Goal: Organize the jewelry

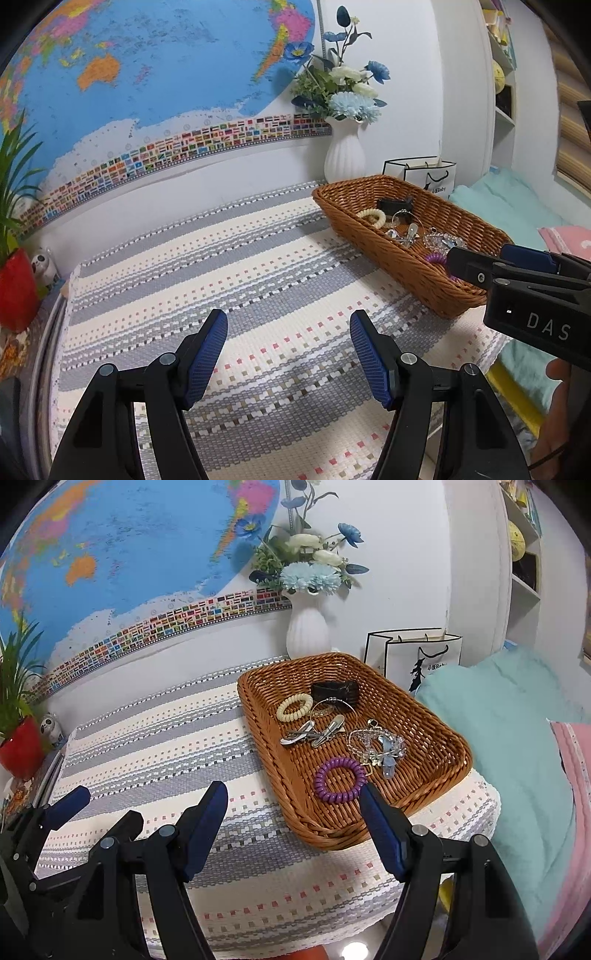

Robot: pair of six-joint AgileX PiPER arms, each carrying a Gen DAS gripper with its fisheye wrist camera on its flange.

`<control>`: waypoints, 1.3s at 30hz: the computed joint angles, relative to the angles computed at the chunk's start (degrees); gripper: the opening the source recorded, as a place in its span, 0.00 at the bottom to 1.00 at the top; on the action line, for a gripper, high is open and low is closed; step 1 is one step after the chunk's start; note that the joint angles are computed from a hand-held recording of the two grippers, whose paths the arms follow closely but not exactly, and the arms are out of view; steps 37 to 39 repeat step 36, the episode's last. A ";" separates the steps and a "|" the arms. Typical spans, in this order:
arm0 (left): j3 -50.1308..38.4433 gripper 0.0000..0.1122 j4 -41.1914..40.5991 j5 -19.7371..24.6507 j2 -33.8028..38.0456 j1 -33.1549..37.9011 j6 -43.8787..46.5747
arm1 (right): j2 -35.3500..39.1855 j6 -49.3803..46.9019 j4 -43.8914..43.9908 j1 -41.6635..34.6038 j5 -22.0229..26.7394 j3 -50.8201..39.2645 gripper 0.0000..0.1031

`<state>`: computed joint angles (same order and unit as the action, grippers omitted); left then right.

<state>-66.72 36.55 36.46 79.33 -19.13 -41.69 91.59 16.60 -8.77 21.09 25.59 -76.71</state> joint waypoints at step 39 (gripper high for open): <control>0.10 0.62 1.16 -0.04 1.48 1.26 -1.08 | 2.64 -3.34 4.00 0.05 1.94 -2.32 0.74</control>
